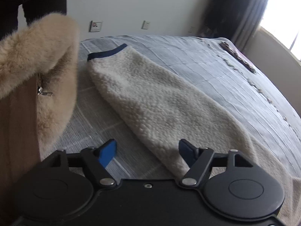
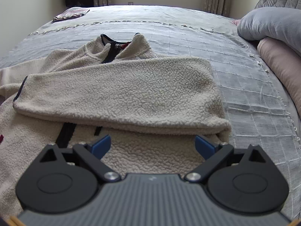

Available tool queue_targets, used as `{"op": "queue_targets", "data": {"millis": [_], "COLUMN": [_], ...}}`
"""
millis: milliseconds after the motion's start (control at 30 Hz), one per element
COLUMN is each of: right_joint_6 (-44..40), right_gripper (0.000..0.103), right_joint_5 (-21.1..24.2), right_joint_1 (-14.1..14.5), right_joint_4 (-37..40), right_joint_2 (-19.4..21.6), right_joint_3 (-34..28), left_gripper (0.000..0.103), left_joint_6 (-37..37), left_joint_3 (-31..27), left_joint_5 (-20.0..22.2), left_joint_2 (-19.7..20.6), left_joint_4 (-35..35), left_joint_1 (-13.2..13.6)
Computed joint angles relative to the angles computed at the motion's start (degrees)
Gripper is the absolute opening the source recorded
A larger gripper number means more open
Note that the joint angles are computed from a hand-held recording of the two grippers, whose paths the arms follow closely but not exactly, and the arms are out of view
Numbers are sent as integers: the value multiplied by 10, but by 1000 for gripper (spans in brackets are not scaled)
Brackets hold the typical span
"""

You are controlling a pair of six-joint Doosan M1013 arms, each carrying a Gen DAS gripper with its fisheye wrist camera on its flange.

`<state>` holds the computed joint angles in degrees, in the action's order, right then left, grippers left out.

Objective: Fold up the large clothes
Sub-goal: 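Grasp the other sleeve cuff with the left gripper and lift it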

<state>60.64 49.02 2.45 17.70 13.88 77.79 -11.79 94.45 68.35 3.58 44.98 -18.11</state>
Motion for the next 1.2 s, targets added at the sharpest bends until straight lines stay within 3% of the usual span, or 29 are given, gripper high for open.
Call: {"op": "queue_targets", "data": {"millis": [33, 100, 167, 267, 367, 533, 667, 900, 1033, 1200], "right_joint_6": [0, -4, -5, 0, 6, -9, -25, -39, -34, -26], "right_gripper": [98, 98, 98, 98, 98, 98, 98, 98, 98, 98], "right_joint_5": [0, -2, -7, -14, -15, -16, -18, -24, -24, -14], "right_joint_1": [0, -1, -1, -3, -6, -7, -7, -12, -18, -28], "right_joint_4": [-3, -9, -15, -15, -7, 20, 42, 78, 90, 104], "right_joint_2": [-2, -7, -10, -10, -9, -11, -13, -12, -12, -9], "right_joint_3": [1, 4, 6, 5, 3, 2, -1, -5, -3, -1], "left_gripper": [58, 20, 13, 12, 11, 11, 11, 11, 11, 15], "left_joint_6": [-14, -14, -20, -11, 3, 57, 97, 211, 331, 527], "left_joint_3": [3, 4, -2, -16, -41, -106, -161, -240, -262, -246], "left_joint_5": [3, -3, -2, -1, -29, -100, -167, -278, -314, -328], "left_joint_2": [1, 0, -1, -5, -9, 4, 31, 99, 137, 162], "left_joint_4": [14, 23, 35, 103, 160, 229, 233, 103, -36, -243], "left_joint_1": [2, 8, 4, -20, -46, -91, -119, -148, -167, -181]}}
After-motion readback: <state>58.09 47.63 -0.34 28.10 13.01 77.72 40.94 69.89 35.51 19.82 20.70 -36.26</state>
